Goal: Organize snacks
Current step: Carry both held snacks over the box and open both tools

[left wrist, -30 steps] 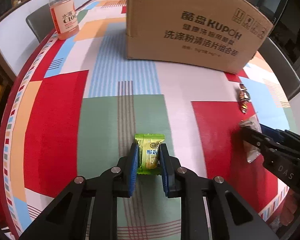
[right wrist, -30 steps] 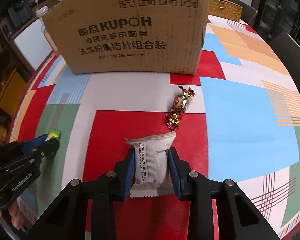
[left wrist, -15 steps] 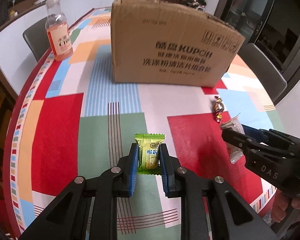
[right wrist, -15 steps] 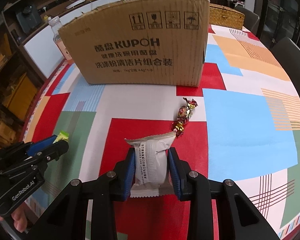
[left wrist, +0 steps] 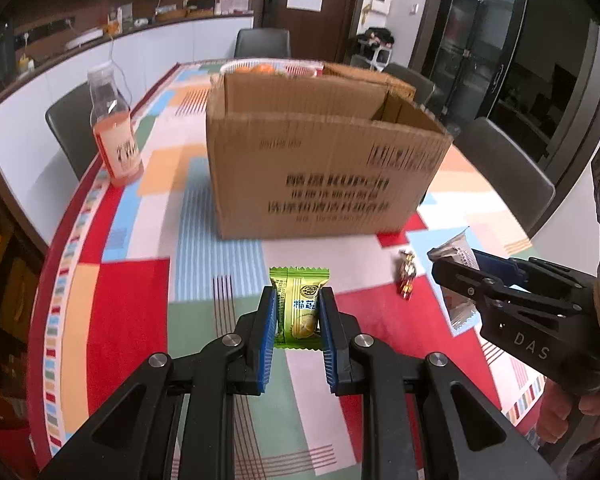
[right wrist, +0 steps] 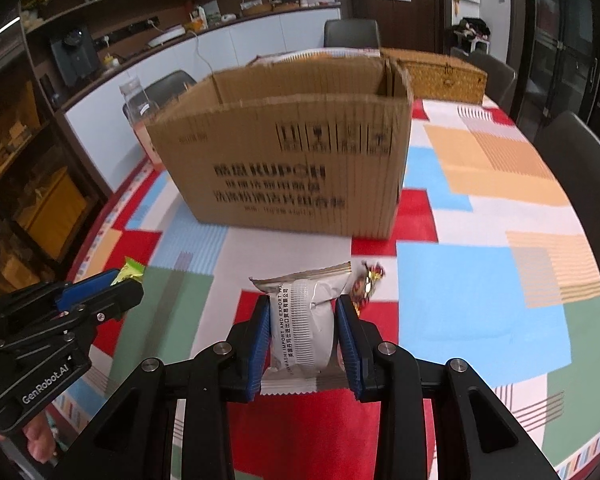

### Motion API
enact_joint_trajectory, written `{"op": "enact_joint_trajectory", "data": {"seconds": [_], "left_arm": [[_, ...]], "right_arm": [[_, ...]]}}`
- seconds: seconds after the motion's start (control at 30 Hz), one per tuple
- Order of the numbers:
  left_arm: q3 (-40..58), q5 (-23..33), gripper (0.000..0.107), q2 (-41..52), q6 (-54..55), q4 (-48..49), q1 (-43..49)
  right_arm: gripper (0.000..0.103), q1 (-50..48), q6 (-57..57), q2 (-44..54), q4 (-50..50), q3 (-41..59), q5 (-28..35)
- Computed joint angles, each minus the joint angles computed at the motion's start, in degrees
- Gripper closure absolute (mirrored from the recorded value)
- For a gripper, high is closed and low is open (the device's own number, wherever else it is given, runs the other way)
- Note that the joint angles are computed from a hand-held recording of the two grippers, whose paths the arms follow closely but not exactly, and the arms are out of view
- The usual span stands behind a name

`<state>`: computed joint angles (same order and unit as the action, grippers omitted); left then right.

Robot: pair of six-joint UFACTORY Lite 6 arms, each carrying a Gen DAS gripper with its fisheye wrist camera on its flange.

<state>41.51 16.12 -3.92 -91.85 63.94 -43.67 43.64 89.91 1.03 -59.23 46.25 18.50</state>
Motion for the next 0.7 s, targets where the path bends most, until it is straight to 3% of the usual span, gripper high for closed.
{"op": "enact_joint_trajectory", "data": {"seconds": [0.7], "left_arm": [[15.8, 2.84, 0.086, 3.44, 5.91, 1.92, 1.3]], "right_arm": [[0.069, -4.53, -1.78, -1.63, -5.2, 10.51, 0.28]]}}
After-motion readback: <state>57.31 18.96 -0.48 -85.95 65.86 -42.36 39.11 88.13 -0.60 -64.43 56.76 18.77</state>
